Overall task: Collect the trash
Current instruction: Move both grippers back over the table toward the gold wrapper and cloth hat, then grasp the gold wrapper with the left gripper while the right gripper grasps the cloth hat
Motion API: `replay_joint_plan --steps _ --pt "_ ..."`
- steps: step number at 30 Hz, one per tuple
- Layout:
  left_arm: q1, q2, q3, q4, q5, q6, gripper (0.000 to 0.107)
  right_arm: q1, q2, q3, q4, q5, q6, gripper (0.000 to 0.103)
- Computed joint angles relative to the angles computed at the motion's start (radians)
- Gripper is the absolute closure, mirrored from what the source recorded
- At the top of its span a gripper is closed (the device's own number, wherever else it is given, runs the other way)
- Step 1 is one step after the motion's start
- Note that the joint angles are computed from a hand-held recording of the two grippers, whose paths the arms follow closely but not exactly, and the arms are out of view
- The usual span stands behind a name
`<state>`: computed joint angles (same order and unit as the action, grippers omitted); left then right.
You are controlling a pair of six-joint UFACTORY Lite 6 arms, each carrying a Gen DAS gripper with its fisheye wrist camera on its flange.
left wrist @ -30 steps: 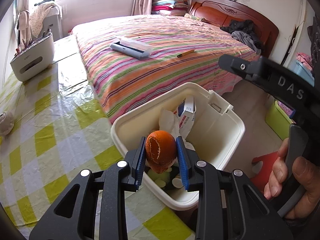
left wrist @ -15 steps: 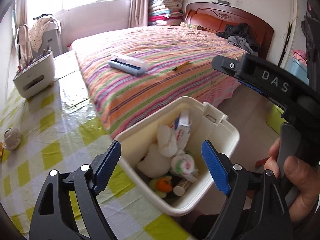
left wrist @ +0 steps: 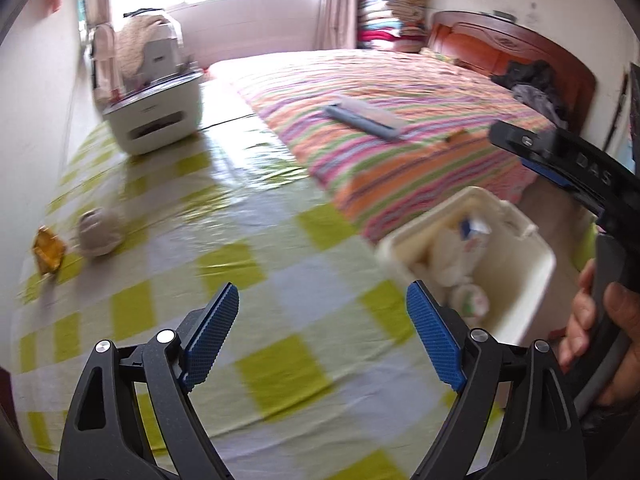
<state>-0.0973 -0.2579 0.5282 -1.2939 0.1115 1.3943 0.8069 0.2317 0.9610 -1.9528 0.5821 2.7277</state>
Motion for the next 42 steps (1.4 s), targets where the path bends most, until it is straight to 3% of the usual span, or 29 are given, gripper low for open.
replay_joint_plan --steps 5,11,15,18,21,31,33,34,35,39,40,42 --pt "0.278 0.069 0.072 -0.117 0.125 0.213 0.022 0.042 0.13 0.162 0.059 -0.041 -0.082 0.037" --pt "0.564 0.235 0.297 -0.037 0.237 0.192 0.022 0.072 0.277 0.346 0.12 -0.095 -0.161 0.037" --pt "0.716 0.438 0.535 0.075 0.288 0.068 0.022 0.093 0.398 0.505 0.183 -0.137 -0.244 0.037" --pt "0.762 0.569 0.685 0.15 0.265 -0.006 0.022 0.106 0.463 0.595 0.245 -0.154 -0.316 0.037" --pt "0.801 0.736 0.888 0.283 0.335 -0.151 0.022 0.115 0.534 0.693 0.32 -0.178 -0.401 0.037" --pt "0.818 1.157 1.443 0.654 0.429 -0.591 0.023 0.139 0.703 0.951 0.615 -0.223 -0.727 0.037" --pt "0.821 1.219 1.519 0.671 0.454 -0.619 0.027 0.146 0.73 0.996 0.667 -0.224 -0.786 0.037" --pt "0.822 1.253 1.565 0.692 0.472 -0.645 0.035 0.145 0.732 0.999 0.671 -0.226 -0.794 0.037" --pt "0.82 1.311 1.649 0.746 0.511 -0.7 0.05 0.151 0.749 1.029 0.701 -0.225 -0.827 0.037" --pt "0.819 1.451 1.846 0.822 0.593 -0.775 0.064 0.166 0.781 1.074 0.723 -0.233 -0.872 0.037" --pt "0.822 1.463 1.863 0.817 0.603 -0.774 0.076 0.166 0.789 1.084 0.729 -0.234 -0.884 0.037" --pt "0.836 1.48 1.884 0.788 0.62 -0.766 0.077 0.176 0.811 1.12 0.754 -0.219 -0.926 0.037"
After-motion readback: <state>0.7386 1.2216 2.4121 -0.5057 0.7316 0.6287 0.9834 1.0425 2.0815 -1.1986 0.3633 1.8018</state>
